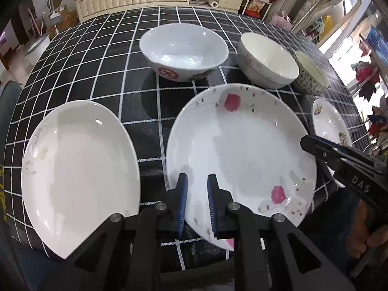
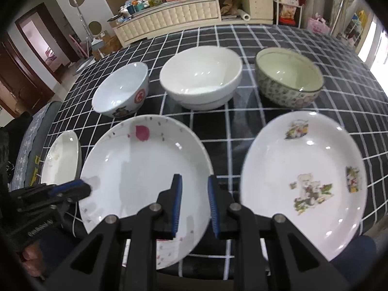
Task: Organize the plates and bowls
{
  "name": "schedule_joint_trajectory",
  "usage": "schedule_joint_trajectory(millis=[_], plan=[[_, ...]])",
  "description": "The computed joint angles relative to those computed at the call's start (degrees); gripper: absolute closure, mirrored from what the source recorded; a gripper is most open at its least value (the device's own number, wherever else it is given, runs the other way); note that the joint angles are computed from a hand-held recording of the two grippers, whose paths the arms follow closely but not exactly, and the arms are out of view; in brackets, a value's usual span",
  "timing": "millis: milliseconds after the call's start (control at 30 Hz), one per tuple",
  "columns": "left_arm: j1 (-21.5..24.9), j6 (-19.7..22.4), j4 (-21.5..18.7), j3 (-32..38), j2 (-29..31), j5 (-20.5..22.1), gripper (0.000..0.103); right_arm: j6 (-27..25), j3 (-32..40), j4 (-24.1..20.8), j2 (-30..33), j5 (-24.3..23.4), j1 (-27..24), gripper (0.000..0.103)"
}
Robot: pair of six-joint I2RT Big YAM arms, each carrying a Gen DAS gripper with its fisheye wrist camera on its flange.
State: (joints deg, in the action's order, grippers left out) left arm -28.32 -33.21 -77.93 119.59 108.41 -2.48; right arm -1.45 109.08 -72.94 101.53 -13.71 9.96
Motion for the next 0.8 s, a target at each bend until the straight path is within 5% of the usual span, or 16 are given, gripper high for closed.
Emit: schedule_joint_trajectory(millis=[300, 800], plan=[[1.0, 0.5, 0.7, -2.4, -2.8, -0.6, 0.088, -0.2, 0.3, -1.1, 0.6, 1.0, -0.4, 0.077], [1.0, 2.2, -0.6, -0.6, 1.0, -0.2, 0.088, 0.5, 0.9, -3.3, 3.0, -0.2, -0.3, 0.078]])
